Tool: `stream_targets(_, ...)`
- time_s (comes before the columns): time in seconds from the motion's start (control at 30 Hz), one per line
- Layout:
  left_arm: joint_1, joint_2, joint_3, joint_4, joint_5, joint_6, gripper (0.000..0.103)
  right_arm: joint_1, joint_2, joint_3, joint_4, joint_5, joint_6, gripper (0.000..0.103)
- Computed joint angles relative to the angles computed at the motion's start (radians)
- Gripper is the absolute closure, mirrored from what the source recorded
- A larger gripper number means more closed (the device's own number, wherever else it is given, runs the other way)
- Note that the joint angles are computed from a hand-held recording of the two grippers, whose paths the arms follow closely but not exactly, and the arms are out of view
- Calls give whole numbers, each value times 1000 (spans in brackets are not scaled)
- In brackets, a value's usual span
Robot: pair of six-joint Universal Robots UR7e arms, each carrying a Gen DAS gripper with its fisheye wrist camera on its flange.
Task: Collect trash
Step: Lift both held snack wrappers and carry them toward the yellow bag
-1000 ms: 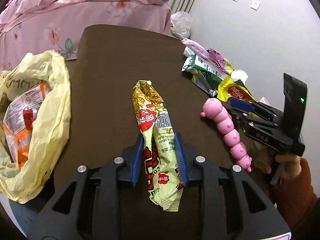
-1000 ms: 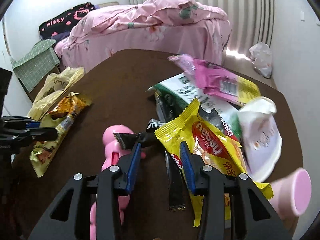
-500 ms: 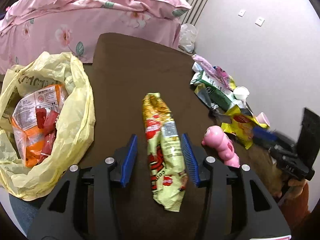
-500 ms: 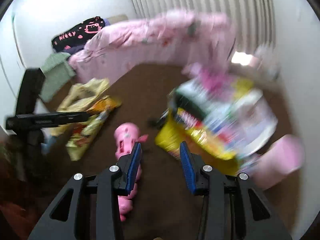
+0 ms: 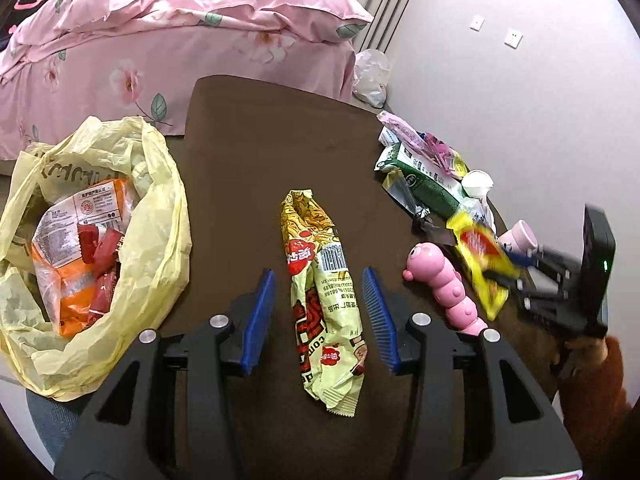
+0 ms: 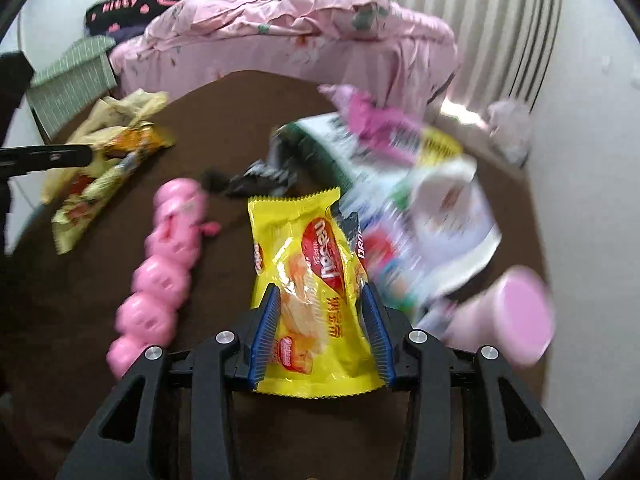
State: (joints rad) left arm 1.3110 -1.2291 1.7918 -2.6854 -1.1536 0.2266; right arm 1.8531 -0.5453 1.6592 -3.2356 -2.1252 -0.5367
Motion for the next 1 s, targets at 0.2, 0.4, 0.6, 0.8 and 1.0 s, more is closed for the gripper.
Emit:
stream_targets(0.2, -2, 2, 7, -9, -10, 14, 59, -14, -48, 129, -96, 113, 136, 63)
stream_targets(0.4, -12, -4, 20, -13, 4, 30, 59, -40, -43, 103, -35, 134, 192, 83)
stream_targets(0.6, -12, -1, 2, -7, 7, 34, 59, 0, -52, 126, -129, 124, 127, 93)
stream_targets(0.8, -6, 39, -75, 68, 10, -14, 59, 26, -63, 138, -204, 118, 107, 93)
stream_targets(1.0, 23, 82, -147, 178, -27, -78, 83, 52, -47, 107, -218, 108, 100, 93)
